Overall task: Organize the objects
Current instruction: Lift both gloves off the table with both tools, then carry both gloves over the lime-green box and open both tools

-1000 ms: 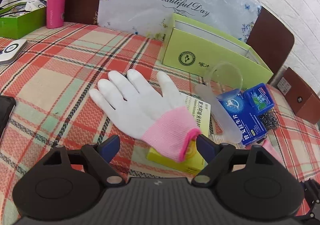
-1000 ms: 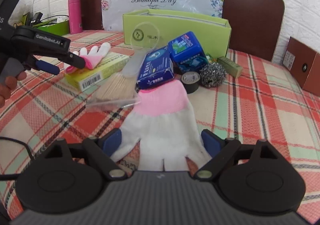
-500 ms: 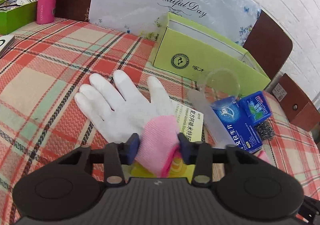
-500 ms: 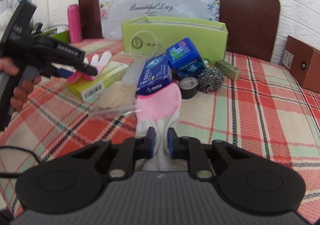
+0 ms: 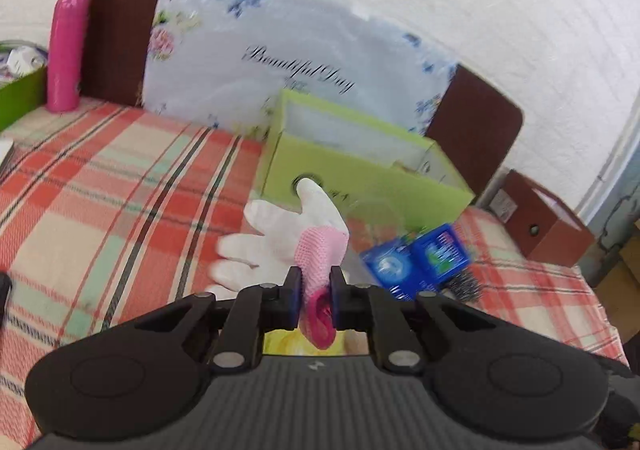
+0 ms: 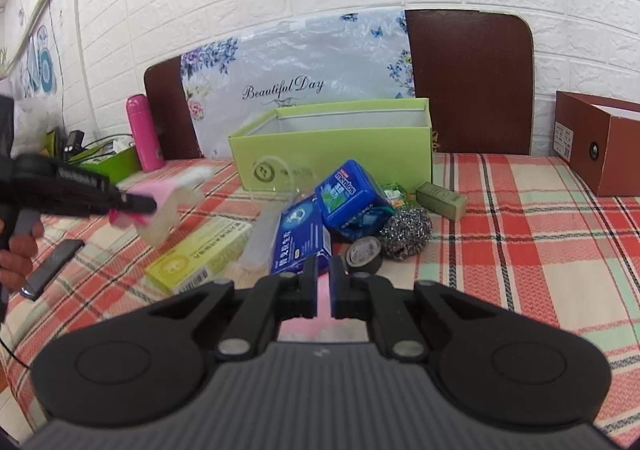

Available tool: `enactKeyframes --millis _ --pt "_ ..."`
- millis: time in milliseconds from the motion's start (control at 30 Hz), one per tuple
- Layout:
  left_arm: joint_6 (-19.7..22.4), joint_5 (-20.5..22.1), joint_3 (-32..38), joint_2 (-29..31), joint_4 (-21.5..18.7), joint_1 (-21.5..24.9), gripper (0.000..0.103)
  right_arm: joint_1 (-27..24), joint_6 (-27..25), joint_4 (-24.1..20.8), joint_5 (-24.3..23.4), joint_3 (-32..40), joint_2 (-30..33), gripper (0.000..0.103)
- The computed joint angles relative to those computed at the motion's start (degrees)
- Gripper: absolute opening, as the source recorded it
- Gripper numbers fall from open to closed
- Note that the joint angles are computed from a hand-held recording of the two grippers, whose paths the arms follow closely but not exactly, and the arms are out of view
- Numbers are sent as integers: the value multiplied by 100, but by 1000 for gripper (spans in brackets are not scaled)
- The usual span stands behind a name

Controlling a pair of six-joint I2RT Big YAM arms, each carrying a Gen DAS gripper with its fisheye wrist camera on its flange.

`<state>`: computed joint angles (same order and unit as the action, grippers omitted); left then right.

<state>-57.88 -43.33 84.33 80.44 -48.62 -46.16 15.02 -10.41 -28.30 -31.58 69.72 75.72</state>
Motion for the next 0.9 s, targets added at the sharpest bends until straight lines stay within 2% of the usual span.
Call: enactKeyframes --millis 33,67,100,133,167,200,300,333,367,400,433,567,667,767,900 --pt "130 -51 49 -2 63 -24 13 26 -234 -224 15 80 52 7" --pt "235 -92 98 4 106 -44 13 53 -332 -255 109 61 56 9" --pt "352 -136 147 9 163 -66 13 79 -413 -273 203 35 61 23" --pt "428 -162 182 15 204 -83 13 127 -582 -439 311 40 81 52" --pt "527 -169 197 9 277 -96 13 171 -773 -694 396 103 135 65" --pt "575 -172 217 12 313 -103 13 205 -961 -854 458 117 171 72" --pt "688 -156 293 58 354 -107 13 337 -1579 -1074 845 73 244 69" --pt "709 -139 315 73 350 -100 13 345 -1678 -1149 853 90 292 55" --pt "725 -120 338 89 340 -89 13 306 -1664 -1176 679 99 305 47" --pt "747 -105 350 96 337 -75 13 316 -1707 -1165 744 103 278 19" --pt "770 -93 366 107 338 -62 13 328 -1770 -1074 840 73 224 11" --pt "947 -56 454 151 400 -10 13 173 -1408 -755 544 23 120 11" --pt "1213 -39 601 227 482 56 13 21 -898 -442 189 66 77 11" --pt "1537 -20 810 346 629 157 13 -61 -231 162 -19 161 83 11" --pt "2006 71 1118 529 922 334 13 -149 943 1064 -254 399 193 11"
